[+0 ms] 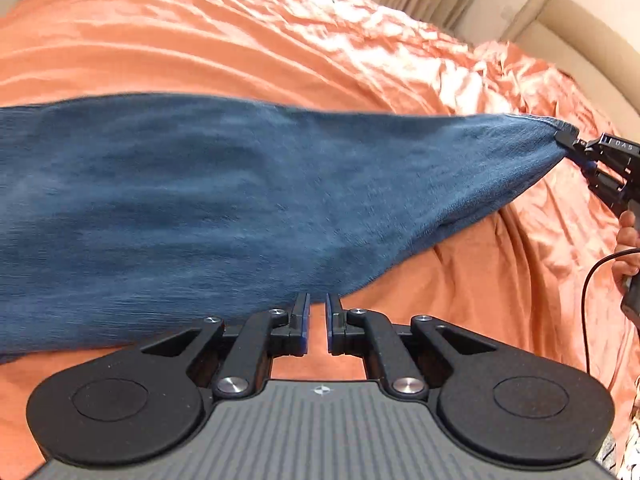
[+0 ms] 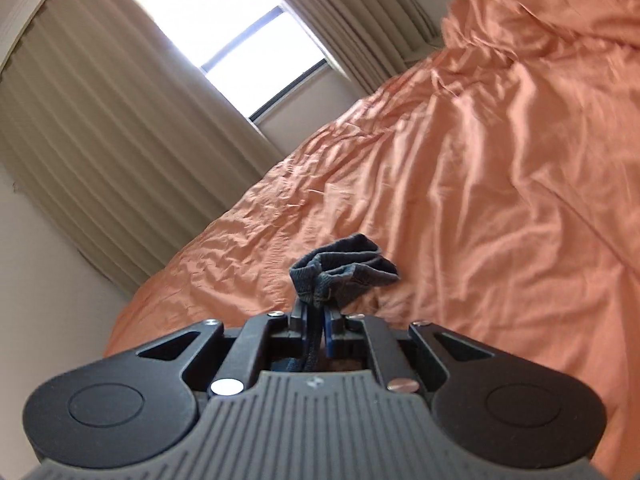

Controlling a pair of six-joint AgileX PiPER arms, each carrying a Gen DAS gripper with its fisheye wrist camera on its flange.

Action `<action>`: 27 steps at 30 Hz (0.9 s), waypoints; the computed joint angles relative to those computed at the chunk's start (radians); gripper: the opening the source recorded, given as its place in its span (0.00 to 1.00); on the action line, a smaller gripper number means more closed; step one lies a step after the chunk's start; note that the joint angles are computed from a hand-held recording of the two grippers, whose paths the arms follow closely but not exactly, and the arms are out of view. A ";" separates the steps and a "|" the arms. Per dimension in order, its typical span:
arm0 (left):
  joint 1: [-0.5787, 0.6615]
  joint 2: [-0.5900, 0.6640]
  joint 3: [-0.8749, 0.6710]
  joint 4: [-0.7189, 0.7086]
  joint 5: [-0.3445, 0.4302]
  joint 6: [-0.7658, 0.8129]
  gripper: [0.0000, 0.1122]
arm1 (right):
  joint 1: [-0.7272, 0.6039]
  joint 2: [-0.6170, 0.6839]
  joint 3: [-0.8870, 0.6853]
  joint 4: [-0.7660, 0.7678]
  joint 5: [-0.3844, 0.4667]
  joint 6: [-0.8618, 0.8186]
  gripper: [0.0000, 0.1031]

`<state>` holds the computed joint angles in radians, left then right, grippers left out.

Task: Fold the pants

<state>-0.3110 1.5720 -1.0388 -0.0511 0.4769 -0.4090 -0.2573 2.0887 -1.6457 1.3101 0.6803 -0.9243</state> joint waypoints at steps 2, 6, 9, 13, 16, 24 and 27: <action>0.038 -0.065 0.038 0.007 -0.004 0.013 0.06 | 0.058 -0.051 -0.006 -0.047 -0.032 0.016 0.03; 0.148 -0.183 0.086 -0.038 0.019 0.102 0.06 | 0.210 -0.136 -0.030 -0.169 -0.111 0.091 0.03; 0.256 -0.254 0.105 -0.126 0.037 0.231 0.06 | 0.335 -0.153 -0.077 -0.294 -0.155 0.210 0.03; 0.426 -0.320 0.109 -0.290 0.102 0.464 0.06 | 0.510 -0.134 -0.139 -0.505 -0.213 0.408 0.03; 0.558 -0.345 0.117 -0.412 0.147 0.637 0.06 | 0.630 -0.101 -0.156 -0.621 -0.241 0.516 0.03; 0.894 -0.309 0.179 -0.741 0.298 1.025 0.07 | 0.877 0.062 -0.105 -0.889 -0.207 0.729 0.03; 0.981 -0.284 0.211 -0.850 0.354 1.143 0.17 | 0.911 0.096 -0.059 -0.962 -0.222 0.790 0.03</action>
